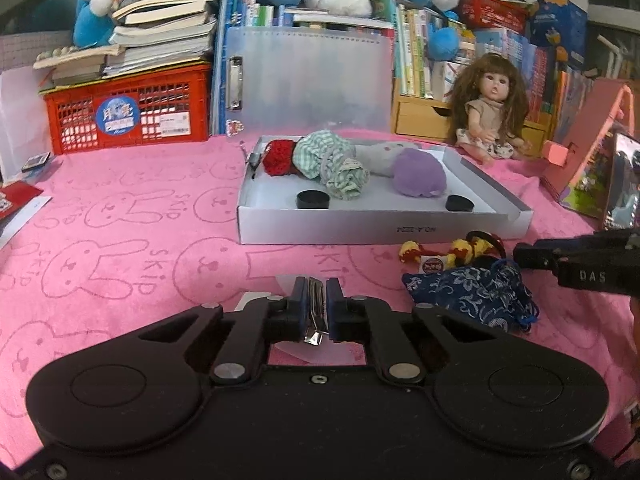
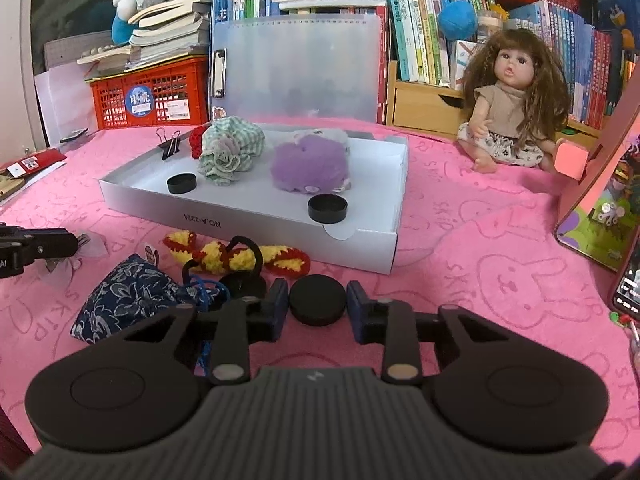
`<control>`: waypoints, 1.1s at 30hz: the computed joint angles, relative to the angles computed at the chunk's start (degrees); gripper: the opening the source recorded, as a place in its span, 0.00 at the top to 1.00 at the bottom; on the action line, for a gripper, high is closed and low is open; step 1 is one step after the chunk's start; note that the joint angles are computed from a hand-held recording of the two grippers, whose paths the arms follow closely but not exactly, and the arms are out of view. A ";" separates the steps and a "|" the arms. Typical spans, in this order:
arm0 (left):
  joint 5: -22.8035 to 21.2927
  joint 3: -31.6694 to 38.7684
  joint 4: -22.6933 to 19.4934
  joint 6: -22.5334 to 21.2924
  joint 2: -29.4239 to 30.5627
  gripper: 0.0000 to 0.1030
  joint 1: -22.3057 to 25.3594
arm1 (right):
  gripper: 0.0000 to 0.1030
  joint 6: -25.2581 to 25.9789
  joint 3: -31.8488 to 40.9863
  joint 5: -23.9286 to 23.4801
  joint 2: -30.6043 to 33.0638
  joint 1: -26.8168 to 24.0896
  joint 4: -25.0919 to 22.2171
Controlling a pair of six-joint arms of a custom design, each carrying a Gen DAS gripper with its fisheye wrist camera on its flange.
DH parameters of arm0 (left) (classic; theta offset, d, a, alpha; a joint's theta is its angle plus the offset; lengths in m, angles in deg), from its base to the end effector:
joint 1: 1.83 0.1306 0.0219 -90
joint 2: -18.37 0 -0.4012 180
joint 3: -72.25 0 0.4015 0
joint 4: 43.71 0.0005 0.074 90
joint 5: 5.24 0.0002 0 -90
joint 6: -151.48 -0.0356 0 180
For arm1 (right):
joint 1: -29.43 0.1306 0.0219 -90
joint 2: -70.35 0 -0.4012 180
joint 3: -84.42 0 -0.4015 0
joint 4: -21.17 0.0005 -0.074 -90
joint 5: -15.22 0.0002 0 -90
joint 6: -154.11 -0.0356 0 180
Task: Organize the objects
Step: 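Carry the silver clip and black lid with both grippers into the tray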
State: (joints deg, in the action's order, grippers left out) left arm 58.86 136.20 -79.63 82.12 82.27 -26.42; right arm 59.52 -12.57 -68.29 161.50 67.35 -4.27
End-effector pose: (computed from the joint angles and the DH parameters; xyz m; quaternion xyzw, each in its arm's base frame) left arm 0.3088 -0.1248 0.4290 -0.0720 0.8708 0.0137 0.4861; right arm 0.4117 0.3150 0.4142 -0.2267 0.8505 0.1246 0.4579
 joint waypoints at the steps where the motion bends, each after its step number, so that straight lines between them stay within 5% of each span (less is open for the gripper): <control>1: -0.28 0.02 -0.17 -0.28 0.13 0.87 -0.10 | 0.64 -0.11 -0.04 0.18 -0.07 0.00 0.06; 7: -0.70 0.43 -1.99 -0.86 1.76 0.77 0.18 | 0.64 -0.69 -0.21 0.06 -0.10 -0.23 -0.44; 16: -2.14 -0.44 0.92 -2.22 1.38 0.83 -1.06 | 0.65 -1.11 -0.49 -0.06 -0.14 -0.18 -0.62; 21: -5.62 0.00 3.37 -6.70 1.00 0.83 -3.07 | 0.65 -0.21 -0.61 0.51 -0.73 0.08 0.34; 33: 2.37 4.98 3.09 -5.15 3.03 0.83 1.47 | 0.65 -0.90 1.35 0.58 -0.76 -0.85 0.98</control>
State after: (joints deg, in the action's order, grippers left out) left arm 61.23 141.19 -76.53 76.97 85.31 -24.96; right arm 58.62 -11.22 -67.70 160.74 66.50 -3.29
